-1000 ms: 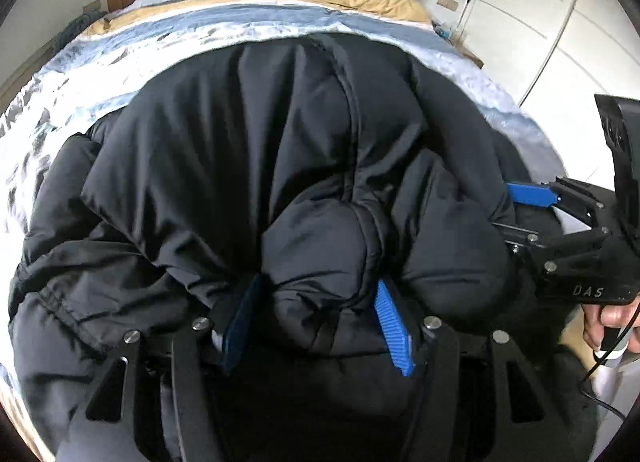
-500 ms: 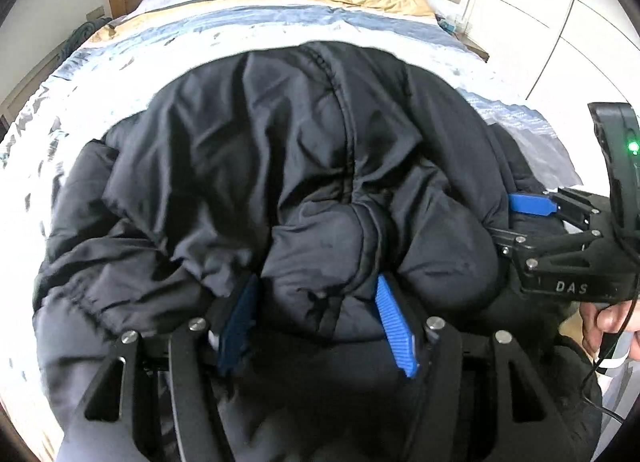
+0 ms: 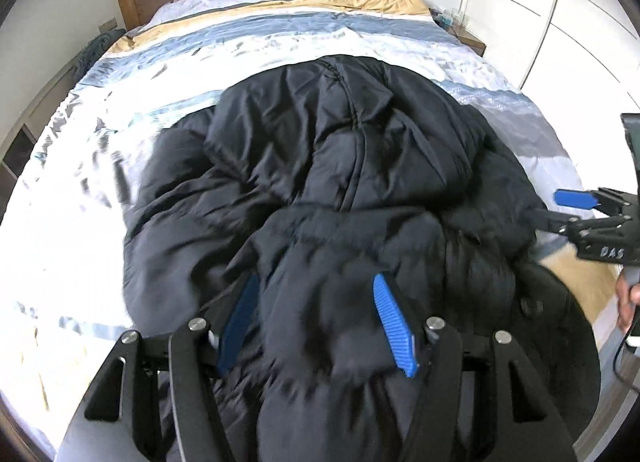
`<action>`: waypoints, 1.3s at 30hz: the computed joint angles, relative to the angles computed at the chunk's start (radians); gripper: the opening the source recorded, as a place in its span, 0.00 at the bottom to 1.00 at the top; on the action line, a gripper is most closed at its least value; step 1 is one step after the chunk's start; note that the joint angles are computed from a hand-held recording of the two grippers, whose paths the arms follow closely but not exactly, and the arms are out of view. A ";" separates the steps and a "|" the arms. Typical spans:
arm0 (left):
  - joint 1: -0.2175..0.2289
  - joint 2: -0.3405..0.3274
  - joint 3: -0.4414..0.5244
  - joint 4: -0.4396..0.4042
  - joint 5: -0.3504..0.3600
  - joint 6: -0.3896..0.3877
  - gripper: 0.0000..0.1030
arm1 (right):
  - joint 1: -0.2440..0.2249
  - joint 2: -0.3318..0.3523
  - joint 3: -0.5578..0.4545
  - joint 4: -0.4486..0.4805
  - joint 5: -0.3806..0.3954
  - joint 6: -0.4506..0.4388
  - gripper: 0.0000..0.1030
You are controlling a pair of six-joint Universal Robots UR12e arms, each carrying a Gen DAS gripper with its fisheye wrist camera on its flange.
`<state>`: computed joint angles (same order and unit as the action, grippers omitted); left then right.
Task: Fold large clothes
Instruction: 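Move both open grippers to the long side edge of the folded jacket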
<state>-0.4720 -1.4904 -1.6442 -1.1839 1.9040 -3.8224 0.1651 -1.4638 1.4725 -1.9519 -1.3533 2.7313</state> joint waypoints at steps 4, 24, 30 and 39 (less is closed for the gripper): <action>-0.018 0.028 -0.003 -0.038 0.018 -0.030 0.57 | -0.022 -0.053 0.035 0.015 -0.002 0.017 0.73; -0.040 0.173 -0.063 -0.231 0.003 -0.236 0.57 | -0.139 -0.181 0.088 0.080 0.023 0.089 0.77; -0.044 0.206 -0.062 -0.294 0.033 -0.273 0.57 | -0.177 -0.209 0.100 0.107 0.006 0.099 0.81; -0.040 0.271 -0.111 -0.395 0.014 -0.364 0.57 | -0.218 -0.245 0.125 0.225 -0.021 0.059 0.85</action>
